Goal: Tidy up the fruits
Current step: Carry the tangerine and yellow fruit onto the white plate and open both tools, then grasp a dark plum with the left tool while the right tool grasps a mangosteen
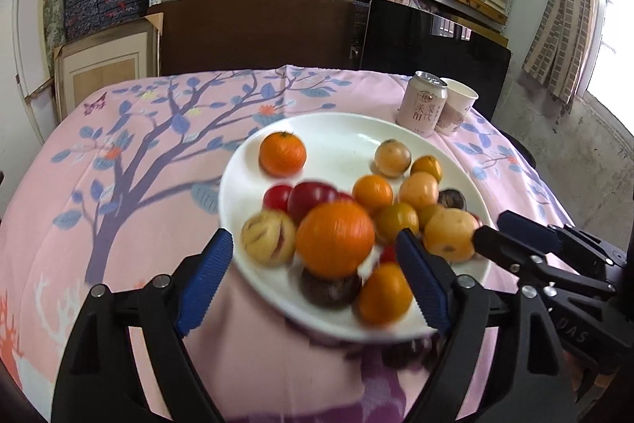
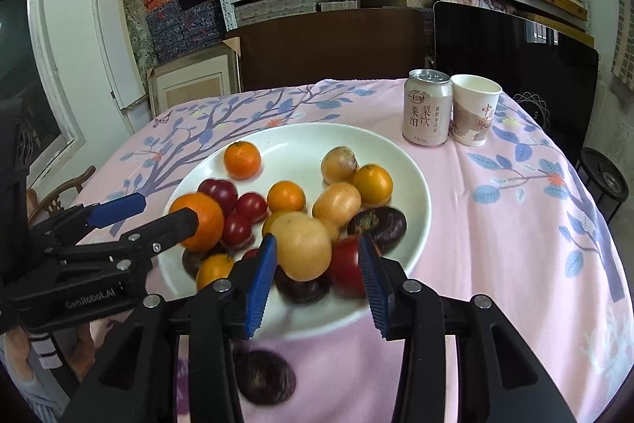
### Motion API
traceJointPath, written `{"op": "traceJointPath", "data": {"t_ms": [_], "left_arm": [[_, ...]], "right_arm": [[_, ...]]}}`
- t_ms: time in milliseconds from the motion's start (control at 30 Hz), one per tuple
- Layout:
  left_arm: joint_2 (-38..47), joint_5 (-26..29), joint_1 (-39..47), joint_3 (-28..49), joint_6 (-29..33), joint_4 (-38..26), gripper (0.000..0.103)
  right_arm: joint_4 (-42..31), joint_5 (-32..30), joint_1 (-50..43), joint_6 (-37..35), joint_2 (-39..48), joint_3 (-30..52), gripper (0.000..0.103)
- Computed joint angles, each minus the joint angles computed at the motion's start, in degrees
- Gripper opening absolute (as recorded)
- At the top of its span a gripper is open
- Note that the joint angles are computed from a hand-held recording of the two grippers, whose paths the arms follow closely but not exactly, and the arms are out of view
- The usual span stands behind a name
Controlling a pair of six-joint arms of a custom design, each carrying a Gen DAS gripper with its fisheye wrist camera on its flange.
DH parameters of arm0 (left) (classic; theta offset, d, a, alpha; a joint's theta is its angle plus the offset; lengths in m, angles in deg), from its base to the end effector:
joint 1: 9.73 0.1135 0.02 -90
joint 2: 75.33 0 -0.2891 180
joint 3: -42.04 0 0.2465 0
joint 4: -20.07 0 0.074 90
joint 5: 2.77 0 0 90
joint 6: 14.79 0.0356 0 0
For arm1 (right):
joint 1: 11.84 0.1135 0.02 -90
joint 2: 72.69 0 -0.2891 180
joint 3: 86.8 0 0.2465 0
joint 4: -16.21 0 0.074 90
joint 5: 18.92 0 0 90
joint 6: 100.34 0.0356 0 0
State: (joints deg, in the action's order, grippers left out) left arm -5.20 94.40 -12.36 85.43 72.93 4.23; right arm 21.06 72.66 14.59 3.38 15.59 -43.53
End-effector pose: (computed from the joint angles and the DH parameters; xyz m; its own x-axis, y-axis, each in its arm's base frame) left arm 0.2219 -0.0146 0.2005 -0.6808 -0.0082 -0.7324 0.1103 0.9874 -0.1137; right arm 0.2416 0.1190 0.1575 -0.6621 -0.0643 -0.7467 -0.2769 0.9468 0.1640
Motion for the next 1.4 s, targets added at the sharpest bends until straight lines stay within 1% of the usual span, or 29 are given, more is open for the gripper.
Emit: {"op": "traceJointPath", "data": {"t_ms": [133, 300, 367, 433, 467, 533, 567, 667, 733, 800, 900, 1033, 1100, 1200, 1233, 1267, 1300, 1333, 1367, 1400], "left_arm": [[-6.09, 1.15, 0.29, -4.18, 0.52, -3.16, 0.082], [-11.41, -1.60, -4.66, -9.01, 0.00, -5.26, 0.082], [-11.77, -3.60, -7.57, -10.65, -0.73, -4.69, 0.081], [-9.37, -7.34, -10.19, -11.14, -1.61, -2.83, 0.081], [-7.52, -7.20, -9.94, -11.24, -1.73, -1.52, 0.081], [-5.88, -2.75, -7.38, -11.40, -1.47, -0.43, 0.081], [-5.77, -2.22, -7.03, -11.49, -1.24, -0.20, 0.081], [-6.52, -4.80, -8.05, -12.11, -0.63, 0.32, 0.082], [-7.08, -2.09, -5.79, -11.87, -0.30, -0.61, 0.082], [-7.59, -1.28, -4.84, -11.75, -0.15, -1.09, 0.082], [-7.49, -0.57, -4.11, -11.57, -0.19, -1.39, 0.082], [-7.50, 0.25, -3.96, -11.49, -0.68, -1.78, 0.082], [-7.22, -1.68, -6.42, -11.68, -1.17, -1.50, 0.082], [-5.94, -4.07, -11.22, -11.72, -3.07, 0.18, 0.082], [-5.23, -5.64, -13.20, -11.51, -3.66, 0.75, 0.082], [-3.99, -8.86, -16.31, -11.34, -4.51, 1.93, 0.082], [-2.34, -11.61, -18.87, -10.89, -5.08, 2.70, 0.082], [-0.97, -12.60, -20.05, -10.28, -5.38, 2.83, 0.080], [0.44, -13.59, -21.13, -9.58, -6.24, 3.13, 0.070], [1.76, -13.27, -21.18, -8.86, -6.89, 3.40, 0.063]], "right_arm": [[1.74, -1.94, 0.14, 0.43, -3.26, -6.29, 0.043], [2.88, -2.37, 2.56, 0.32, -3.33, -10.17, 0.043], [2.77, -2.87, 4.15, -0.23, -2.78, -10.68, 0.042], [2.72, -3.01, 5.56, -0.93, -1.50, -10.61, 0.042], [2.62, -2.96, 6.10, -1.02, -1.11, -10.38, 0.042], [2.47, -4.00, 6.71, -2.12, -0.02, -9.91, 0.042], [2.92, -4.45, 6.94, -2.46, 0.57, -9.68, 0.042], [2.08, -3.88, 7.48, -2.66, 2.82, -7.52, 0.042], [2.03, -5.71, 6.38, -2.42, 4.06, -6.56, 0.042], [2.17, -6.59, 5.75, -2.48, 4.72, -6.12, 0.042], [1.81, -5.91, 6.34, -2.87, 5.48, -5.26, 0.044], [1.04, -5.02, 6.42, -3.71, 5.60, -4.61, 0.041], [-1.87, -2.30, 6.93, -5.97, 3.94, -4.70, 0.041], [-4.36, -1.22, 3.31, -6.41, 1.06, -6.34, 0.041], [-4.44, -1.13, 1.76, -6.09, 0.65, -6.73, 0.041], [-4.45, -1.69, 0.24, -5.80, 0.52, -6.92, 0.041], [-4.49, -3.82, -2.29, -5.34, 0.20, -7.04, 0.041], [-4.41, -4.84, -3.53, -5.17, 0.16, -7.16, 0.041], [-4.29, -5.35, -4.49, -4.97, 0.05, -7.21, 0.041], [-4.17, -5.63, -5.18, -4.86, -0.21, -7.31, 0.041]]}}
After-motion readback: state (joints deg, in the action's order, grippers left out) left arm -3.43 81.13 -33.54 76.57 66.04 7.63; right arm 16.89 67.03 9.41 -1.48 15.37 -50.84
